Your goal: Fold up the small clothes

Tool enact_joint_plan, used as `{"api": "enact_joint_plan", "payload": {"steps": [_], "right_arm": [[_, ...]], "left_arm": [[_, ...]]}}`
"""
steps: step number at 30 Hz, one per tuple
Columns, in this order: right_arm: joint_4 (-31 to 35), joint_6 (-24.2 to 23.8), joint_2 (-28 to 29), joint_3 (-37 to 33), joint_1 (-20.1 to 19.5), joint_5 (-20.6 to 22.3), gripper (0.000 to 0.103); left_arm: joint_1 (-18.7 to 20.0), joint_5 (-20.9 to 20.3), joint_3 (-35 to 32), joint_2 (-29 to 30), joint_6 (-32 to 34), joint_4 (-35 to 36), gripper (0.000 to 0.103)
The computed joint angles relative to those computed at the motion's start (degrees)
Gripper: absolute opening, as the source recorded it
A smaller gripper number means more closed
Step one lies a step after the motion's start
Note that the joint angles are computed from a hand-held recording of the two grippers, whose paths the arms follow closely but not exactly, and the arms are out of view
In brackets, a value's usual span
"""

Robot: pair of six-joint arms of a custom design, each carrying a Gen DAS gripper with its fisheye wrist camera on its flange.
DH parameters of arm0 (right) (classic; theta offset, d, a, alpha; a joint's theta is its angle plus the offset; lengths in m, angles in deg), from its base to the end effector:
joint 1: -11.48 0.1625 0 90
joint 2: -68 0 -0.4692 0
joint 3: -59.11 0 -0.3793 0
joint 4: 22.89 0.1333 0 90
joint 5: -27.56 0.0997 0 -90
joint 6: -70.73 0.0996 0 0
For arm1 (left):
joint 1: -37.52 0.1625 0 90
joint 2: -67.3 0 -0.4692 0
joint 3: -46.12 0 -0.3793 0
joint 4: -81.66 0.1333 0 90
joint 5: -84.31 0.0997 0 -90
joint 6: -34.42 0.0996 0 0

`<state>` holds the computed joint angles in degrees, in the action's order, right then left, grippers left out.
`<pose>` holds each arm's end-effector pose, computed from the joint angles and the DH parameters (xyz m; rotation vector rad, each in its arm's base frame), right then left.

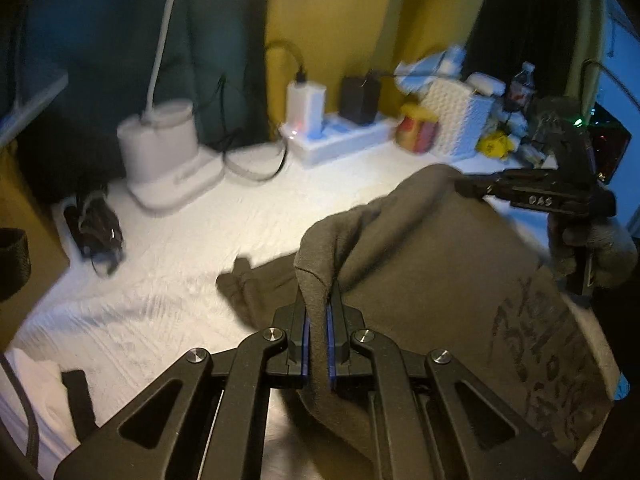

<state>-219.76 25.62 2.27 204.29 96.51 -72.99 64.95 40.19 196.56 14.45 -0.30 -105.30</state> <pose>0.0803 -0.4044 0.1763 0.8799 -2.5876 0.4972 -0.2005 -0.3348 0.0901 0.6055 2.4181 -0.7829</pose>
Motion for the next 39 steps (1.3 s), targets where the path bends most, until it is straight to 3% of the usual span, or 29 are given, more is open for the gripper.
{"api": "enact_joint_plan", "payload": {"steps": [2,8,10,11,12,15,17,20,22,25,29,38,39], "right_arm": [[-1.84,-0.36,1.73,0.11,0.26,-0.86,0.014],[-2.75,-0.61,2.28,0.23,1.11,-1.95,0.016],[-2.86,-0.51,2.13,0.26,1.18,-2.19,0.017],[-2.75,-0.39,1.89,0.31,1.14,-2.04,0.019],[-2.74,-0.24,1.61,0.41,1.12,-1.96,0.019],[-2.85,-0.2,1.14,0.59,1.19,-2.05,0.02],[-3.21,-0.09,0.98,0.7,1.31,-2.54,0.029],[-3.41,0.0,0.69,0.77,1.22,-2.69,0.031],[-2.54,0.22,0.48,0.61,1.15,-2.77,0.033],[-3.37,-0.38,1.26,0.6,1.27,-3.25,0.049],[-3.02,0.16,1.26,0.65,1.12,-3.7,0.05],[-2.9,0.18,-4.16,4.17,0.78,-2.97,0.05],[-2.9,0.0,-4.77,4.72,0.64,-2.85,0.05]], "left_arm": [[1.65,-1.95,0.21,0.05,-1.07,0.75,0.005],[1.38,-3.61,1.53,-1.1,-1.89,-2.11,0.007],[1.85,-2.57,0.62,-1.13,-1.35,-1.04,0.016],[2.1,-1.89,0.2,-0.84,-1.12,-0.81,0.03],[2.52,-1.83,-0.15,-0.43,-0.35,-1.7,0.036],[4.82,-3.37,-1.0,1.48,3.11,-6.64,0.036],[5.67,-3.78,-1.06,2.85,5.18,-9.63,0.036],[5.48,-1.96,-0.66,3.6,4.73,-10.12,0.007],[4.44,-0.68,0.49,3.67,3.16,-11.41,0.007],[2.75,2.67,1.71,3.52,-0.44,-10.03,0.007],[3.13,1.68,2.43,2.73,-4.22,-8.64,0.012],[-3.01,4.71,2.96,-2.59,-17.51,5.71,0.013],[-3.71,4.83,3.08,-3.09,-19.23,7.23,0.026]]}}
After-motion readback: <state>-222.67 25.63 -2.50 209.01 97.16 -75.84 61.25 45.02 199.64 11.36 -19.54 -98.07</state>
